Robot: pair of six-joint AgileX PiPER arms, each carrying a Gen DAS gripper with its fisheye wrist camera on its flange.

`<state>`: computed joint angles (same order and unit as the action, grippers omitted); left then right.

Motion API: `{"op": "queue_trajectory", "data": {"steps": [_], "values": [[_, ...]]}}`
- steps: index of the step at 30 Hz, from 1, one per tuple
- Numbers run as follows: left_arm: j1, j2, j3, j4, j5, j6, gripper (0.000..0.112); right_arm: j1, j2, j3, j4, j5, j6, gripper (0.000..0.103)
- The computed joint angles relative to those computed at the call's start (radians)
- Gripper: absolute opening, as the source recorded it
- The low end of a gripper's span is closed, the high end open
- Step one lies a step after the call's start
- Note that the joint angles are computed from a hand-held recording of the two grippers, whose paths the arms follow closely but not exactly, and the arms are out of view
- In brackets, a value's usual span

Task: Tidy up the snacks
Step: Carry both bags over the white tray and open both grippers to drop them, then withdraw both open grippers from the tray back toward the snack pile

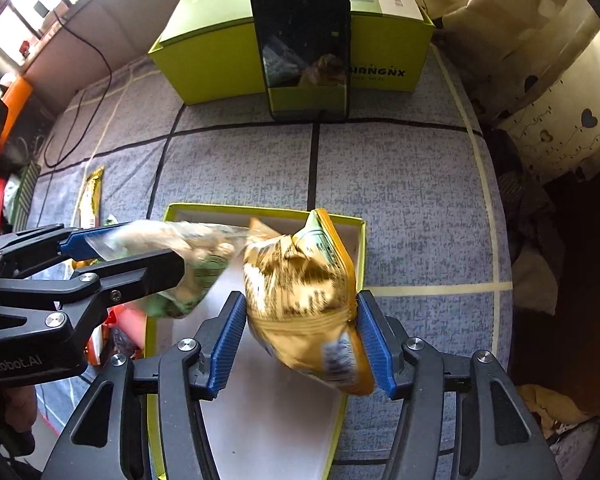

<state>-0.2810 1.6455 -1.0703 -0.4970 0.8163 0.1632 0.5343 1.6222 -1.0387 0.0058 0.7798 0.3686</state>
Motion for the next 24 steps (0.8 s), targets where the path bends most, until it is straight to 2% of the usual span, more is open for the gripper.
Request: {"op": "queue_trajectory", "data": {"steps": [11,24], "values": [[0.021,-0.088,0.043,-0.006,0.02,0.01,0.059,0.021,-0.083,0.045,-0.047,0.006,0.08,0.057],[-0.016,-0.313,0.173,0.166,0.019,-0.126,0.059,0.159,-0.192,0.104,-0.067,0.059,0.201,0.057]]}}
